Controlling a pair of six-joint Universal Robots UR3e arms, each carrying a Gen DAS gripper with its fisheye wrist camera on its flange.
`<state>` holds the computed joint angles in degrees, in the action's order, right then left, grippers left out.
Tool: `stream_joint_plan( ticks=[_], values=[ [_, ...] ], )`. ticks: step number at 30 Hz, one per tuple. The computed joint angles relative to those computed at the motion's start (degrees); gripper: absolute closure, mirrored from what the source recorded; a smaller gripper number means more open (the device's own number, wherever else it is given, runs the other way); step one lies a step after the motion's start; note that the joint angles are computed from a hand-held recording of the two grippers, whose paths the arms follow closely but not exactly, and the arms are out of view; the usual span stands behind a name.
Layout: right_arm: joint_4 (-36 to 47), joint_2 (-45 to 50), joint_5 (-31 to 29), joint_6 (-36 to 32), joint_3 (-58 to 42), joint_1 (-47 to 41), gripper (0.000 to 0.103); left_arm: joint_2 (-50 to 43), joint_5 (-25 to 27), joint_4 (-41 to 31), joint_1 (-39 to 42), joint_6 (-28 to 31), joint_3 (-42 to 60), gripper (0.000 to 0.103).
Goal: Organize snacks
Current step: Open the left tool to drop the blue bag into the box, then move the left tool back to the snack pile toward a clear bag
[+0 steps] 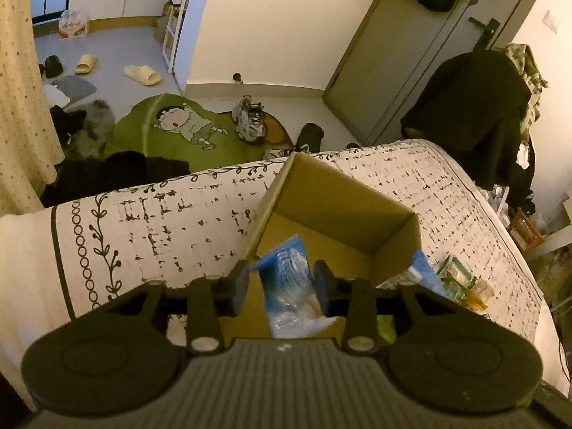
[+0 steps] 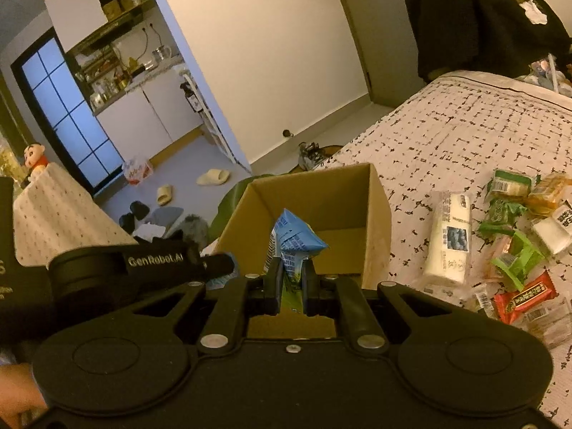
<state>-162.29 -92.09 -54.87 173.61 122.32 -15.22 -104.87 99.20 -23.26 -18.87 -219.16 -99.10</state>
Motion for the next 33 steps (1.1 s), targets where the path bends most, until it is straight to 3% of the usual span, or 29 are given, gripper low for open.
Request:
stream_joint_plan(
  ticks=[2,8,13,15,20,25,30,33],
  values=[
    [0.7,0.2,-0.1,0.5,-0.3,-0.1,0.092,0.3,1.3,-0.6,-0.3,0.0,0.3,0.055],
    [2.9,-0.5,0.3,0.2,-0.7,-0.5,0.086,2.0,2.2,-2.3,0.5,-0.8,0.0,0.045],
    [5.5,-3.1,0.3,0.4,-0.8,-1.6,0.061,2.9,3.3,-5.6,0.1,-0.1,1.2,0.035],
    [5.4,-4.4,-0.2,0.8,-0.3,-2.3,0.046,3.5,4.2,-6.2,-0.2,-0.1,1.2,0.033],
    [6.4,-7.8,-1.9,1.1,0.6,-4.1,0.037,4.9,3.8,-9.2,-0.5,0.2,1.9,0.024],
    [8.6,-12.2,-2.9,-0.5,1.4,-6.9,0.021,5.5,4.6,-11.8,-1.9,0.2,3.1,0.019],
    [16.4,-16.1,0.1,-7.0,0.6,-12.6,0.006,4.2,9.4,-15.7,-5.0,-0.4,6.5,0.014],
    [20.8,-18.7,1.7,-10.6,0.0,-16.3,0.002,5.3,7.5,-13.3,-4.9,0.0,5.1,0.008]
  ],
)
